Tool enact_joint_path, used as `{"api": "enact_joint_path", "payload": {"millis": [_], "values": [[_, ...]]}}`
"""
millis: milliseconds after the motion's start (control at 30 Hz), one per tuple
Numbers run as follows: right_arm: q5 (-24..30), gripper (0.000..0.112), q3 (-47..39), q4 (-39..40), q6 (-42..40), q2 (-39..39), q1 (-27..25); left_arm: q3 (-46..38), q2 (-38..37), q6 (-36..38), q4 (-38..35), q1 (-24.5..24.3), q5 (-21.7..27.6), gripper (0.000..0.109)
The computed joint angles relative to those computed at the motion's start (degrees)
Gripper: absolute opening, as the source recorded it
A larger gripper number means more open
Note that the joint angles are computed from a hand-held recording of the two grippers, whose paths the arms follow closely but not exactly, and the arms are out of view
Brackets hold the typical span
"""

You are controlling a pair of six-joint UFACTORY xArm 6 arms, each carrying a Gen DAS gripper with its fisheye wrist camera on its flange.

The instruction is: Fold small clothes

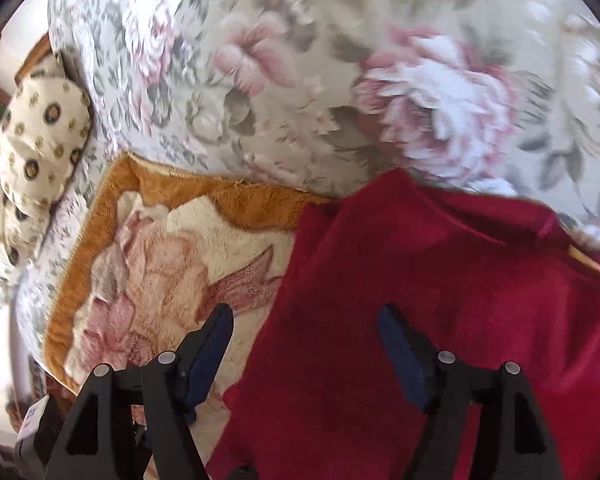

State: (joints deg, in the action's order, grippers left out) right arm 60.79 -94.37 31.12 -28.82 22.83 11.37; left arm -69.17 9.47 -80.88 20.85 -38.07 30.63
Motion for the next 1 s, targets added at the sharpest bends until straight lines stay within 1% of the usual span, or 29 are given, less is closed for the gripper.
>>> {"api": "enact_joint_path", "payload": {"millis": [133,200,300,367,400,433,467,500,533,567,633,700,733,767,800,833,867,900,933,967,1000], "values": [[0.13,0.073,-3.87,-7.54,3.85,3.42,2.94,-0.66,0.81,-0.41,1.0,0.01,-0.08,0.095],[-1.15,0.074,-4.5,-11.06,5.06,4.45,4.15,-0.18,0.64,-0.62,0.97,0.18,-1.01,0.097],[-3.27,0.075,-4.45,-15.01,5.95,5.18,5.26,0.09,0.63,-1.94,2.4,0.19,-1.61,0.098],[-5.79,0.076,-2.14,-13.98,4.15,4.22,5.18,0.22,0.82,-2.9,4.43,0.13,-2.73,0.098],[-7.38,0.071,-0.45,-12.95,2.85,3.32,5.02,0.4,1.03,-3.23,5.24,0.15,-4.07,0.097],[-9.56,0.066,1.82,-12.3,1.35,2.09,4.82,0.69,1.21,-3.86,6.21,0.28,-5.83,0.094],[-12.06,0.055,4.39,-11.7,-0.59,0.69,4.54,1.48,1.19,-4.57,6.95,0.62,-9.11,0.069],[-12.54,0.047,5.85,-8.71,-3.39,-0.5,3.74,2.92,1.25,-3.49,5.29,1.16,-14.53,0.037],[-11.67,0.04,6.26,-5.32,-5.15,-1.13,2.78,3.33,1.75,-1.68,2.27,1.11,-17.61,0.034],[-9.36,0.024,6.13,-1.16,-6.5,-1.62,1.22,3.15,1.71,-0.66,1.64,1.07,-18.3,0.034],[-5.47,0.021,6.43,6.31,-9.48,-3.15,-2.3,2.35,1.46,-0.39,3.67,0.61,-20.1,0.028],[-3.23,0.019,8.03,11.64,-12.65,-5.92,-5.78,1.2,0.69,-1.39,5.81,-0.17,-21.72,0.027],[-1.56,0.019,8.69,14.43,-14.34,-7.42,-8.03,0.27,0.49,0.0,5.52,-0.67,-22.27,0.027],[0.17,0.019,8.93,16.52,-15.7,-8.63,-10.23,-1.62,0.95,3.07,4.27,-1.65,-22.31,0.02],[2.35,0.018,8.97,18.25,-16.96,-9.8,-13.05,-4.38,1.82,7.35,2.12,-3.13,-20.96,0.018],[4.19,0.018,8.88,19.35,-17.75,-10.49,-15.16,-8.09,3.39,12.0,-0.43,-4.84,-18.55,0.018],[5.87,0.018,9.11,20.63,-18.61,-11.4,-17.48,-10.84,4.93,15.61,-3.06,-6.05,-17.64,0.018],[7.62,0.018,9.01,21.83,-19.51,-12.07,-20.4,-14.4,7.48,21.0,-7.86,-7.46,-17.58,0.018],[8.65,0.017,8.97,22.53,-20.19,-12.47,-22.32,-18.5,10.36,25.52,-11.6,-8.6,-16.44,0.018],[9.27,0.017,9.81,23.42,-21.19,-13.38,-24.59,-22.08,12.78,27.67,-12.95,-9.41,-14.9,0.018],[8.84,0.011,10.51,24.08,-21.85,-13.92,-26.86,-26.99,16.2,30.14,-14.8,-10.3,-12.61,0.018]]}}
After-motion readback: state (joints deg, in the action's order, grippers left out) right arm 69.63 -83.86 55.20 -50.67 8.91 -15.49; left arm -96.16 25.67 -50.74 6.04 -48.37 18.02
